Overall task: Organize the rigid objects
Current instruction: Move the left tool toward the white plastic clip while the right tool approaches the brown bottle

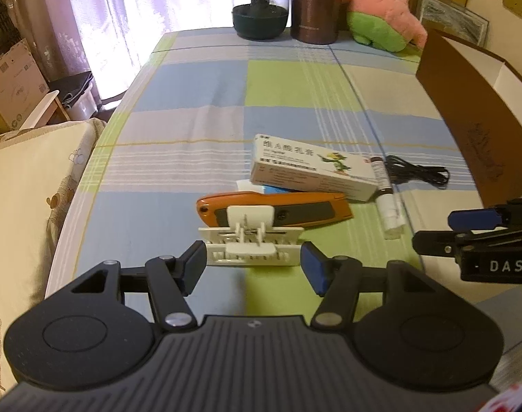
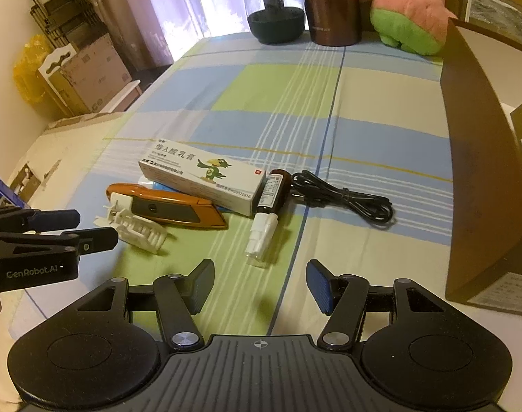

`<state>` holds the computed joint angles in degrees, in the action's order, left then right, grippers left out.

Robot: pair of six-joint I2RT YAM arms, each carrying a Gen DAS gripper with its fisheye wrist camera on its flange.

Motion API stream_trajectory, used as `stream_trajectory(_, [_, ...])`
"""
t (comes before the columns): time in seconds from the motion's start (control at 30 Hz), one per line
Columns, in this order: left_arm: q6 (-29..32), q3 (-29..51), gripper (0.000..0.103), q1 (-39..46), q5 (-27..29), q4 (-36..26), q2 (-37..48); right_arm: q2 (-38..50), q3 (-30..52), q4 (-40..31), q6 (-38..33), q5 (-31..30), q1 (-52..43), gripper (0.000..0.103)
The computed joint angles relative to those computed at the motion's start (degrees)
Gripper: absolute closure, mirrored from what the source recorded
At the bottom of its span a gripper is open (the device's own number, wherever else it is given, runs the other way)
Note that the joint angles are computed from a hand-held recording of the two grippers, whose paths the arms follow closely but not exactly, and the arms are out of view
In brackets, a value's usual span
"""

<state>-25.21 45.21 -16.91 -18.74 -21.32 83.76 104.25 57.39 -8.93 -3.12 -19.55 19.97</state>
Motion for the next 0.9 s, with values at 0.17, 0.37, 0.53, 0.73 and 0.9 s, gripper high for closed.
stream_trajectory(0.17, [1.56, -0.43, 0.046, 1.97, -0.09, 1.04, 1.33, 2.30, 1.84, 0.05, 0.01, 0.32, 0.58, 0.047])
stream_trajectory(0.37, [3.64, -1.86, 0.046, 4.84, 0.46, 0.97, 0.20, 4.91, 4.07, 0.18, 0.29, 0.89, 1.35, 0.047])
stream_trajectory(0.53, [5.70, -3.29, 0.046, 8.16, -0.13, -0.09, -1.80, 6.79, 5.54, 0.21, 0.33, 1.63, 1.89, 0.047])
stream_trajectory(0.73, [5.52, -4.35, 0.048, 12.72, -0.40, -2.40, -3.81, 8.70, 6.89, 0.30, 0.38, 2.46, 2.22, 0.047])
stream_trajectory(0.9, [3.90, -4.54, 0.044, 14.16, 8.01, -2.56, -6.32, 9.61, 7.71, 0.16, 0.52, 2.80, 2.31, 0.047])
